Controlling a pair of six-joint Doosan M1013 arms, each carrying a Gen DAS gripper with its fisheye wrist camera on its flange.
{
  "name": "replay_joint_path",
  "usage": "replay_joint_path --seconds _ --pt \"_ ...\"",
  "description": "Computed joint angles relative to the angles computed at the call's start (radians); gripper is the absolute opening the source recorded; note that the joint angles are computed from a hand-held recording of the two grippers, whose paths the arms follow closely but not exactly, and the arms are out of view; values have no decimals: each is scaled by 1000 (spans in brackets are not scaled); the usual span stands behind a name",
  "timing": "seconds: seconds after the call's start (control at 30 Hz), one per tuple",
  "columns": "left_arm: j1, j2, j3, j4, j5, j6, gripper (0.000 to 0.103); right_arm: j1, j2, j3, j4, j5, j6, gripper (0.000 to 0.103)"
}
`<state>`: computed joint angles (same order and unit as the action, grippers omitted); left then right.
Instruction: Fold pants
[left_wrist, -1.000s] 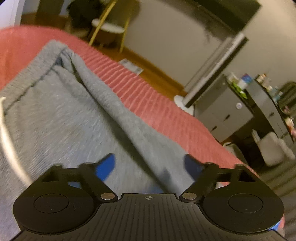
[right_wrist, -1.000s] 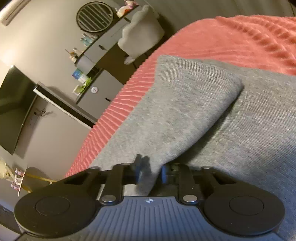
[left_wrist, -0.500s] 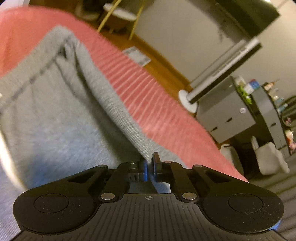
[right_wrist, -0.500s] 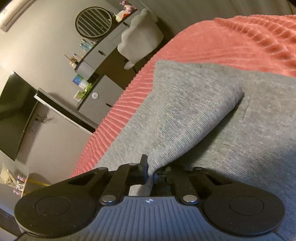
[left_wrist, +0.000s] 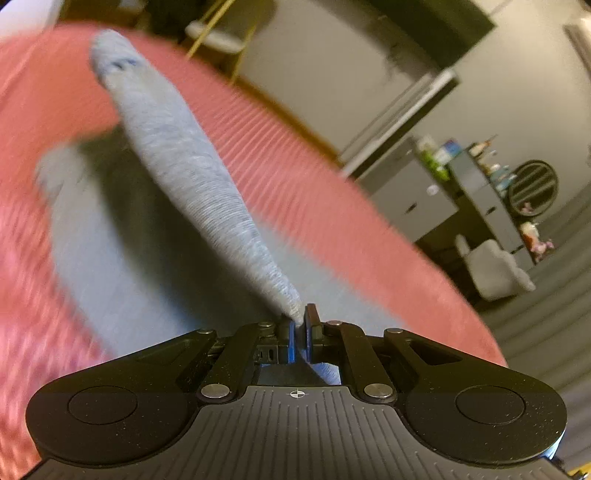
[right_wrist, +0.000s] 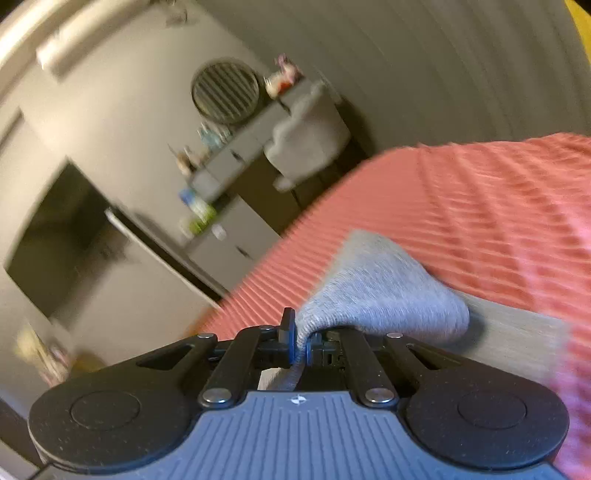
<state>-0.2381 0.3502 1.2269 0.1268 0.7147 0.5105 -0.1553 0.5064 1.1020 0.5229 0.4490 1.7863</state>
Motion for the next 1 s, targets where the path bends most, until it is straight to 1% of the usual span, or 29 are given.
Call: replay_joint_path --seconds 0.03,0.07,0.13,0.2,0.23,0.27,0.3,0.33,0.37,0.43,0.47,0.5,0.53,0.57,0.63,0.7,0.77,0.83,0.87,0.9,0.93,0.97,1.0 --pt "0 -8 30 -5 4 -35 7 -6 -10 16 -35 35 25 5" --pt "-1 -15 60 -5 0 -80 7 -11 -12 20 -76 86 64 5" --pt "1 -26 115 -20 -33 -129 7 -15 -8 27 -122 147 117 5" --pt "2 -23 128 -18 -44 -154 8 -10 4 16 -198 202 176 5" --pt "5 -20 126 -14 -44 -161 9 -9 11 7 -209 223 185 6" --pt "4 -17 117 23 -31 -198 15 -11 18 -4 -199 243 193 9" --pt "2 -17 112 74 -26 -251 32 -12 21 -10 -192 243 199 10" --pt "3 -16 110 112 -29 -284 41 -11 21 -9 -195 229 204 14" --pt "6 -14 108 134 -26 -316 50 -11 22 -11 -205 225 210 27" --pt "21 -13 115 112 -48 -362 47 -11 35 -30 -206 238 215 40" --pt "33 -12 118 68 -57 -364 40 -14 43 -40 -186 249 214 39" --pt "37 -18 132 53 -73 -381 20 -18 43 -33 -162 248 203 35" --pt "44 -21 139 24 -85 -370 13 -19 48 -38 -148 254 199 16" --pt "49 -29 151 11 -92 -365 13 -21 52 -46 -139 261 195 5" --pt "47 -51 175 45 -106 -383 11 -13 46 -50 -193 248 210 5" --pt "40 -62 172 74 -99 -355 10 3 19 -28 -289 186 196 5" --pt "36 -66 163 77 -60 -306 10 17 -5 -8 -388 132 159 5" --pt "32 -54 144 57 2 -258 10 21 -17 10 -430 106 155 5" --pt "33 -43 127 34 47 -227 10 24 -13 6 -472 121 177 5" --pt "33 -33 113 20 82 -200 12 24 -1 -7 -501 160 193 5" --pt "31 -28 103 27 113 -193 14 21 19 -33 -498 228 193 5" --pt "28 -24 89 43 146 -205 22 16 44 -72 -482 316 185 6" --pt "23 -26 82 75 172 -239 28 14 59 -96 -498 378 219 6"
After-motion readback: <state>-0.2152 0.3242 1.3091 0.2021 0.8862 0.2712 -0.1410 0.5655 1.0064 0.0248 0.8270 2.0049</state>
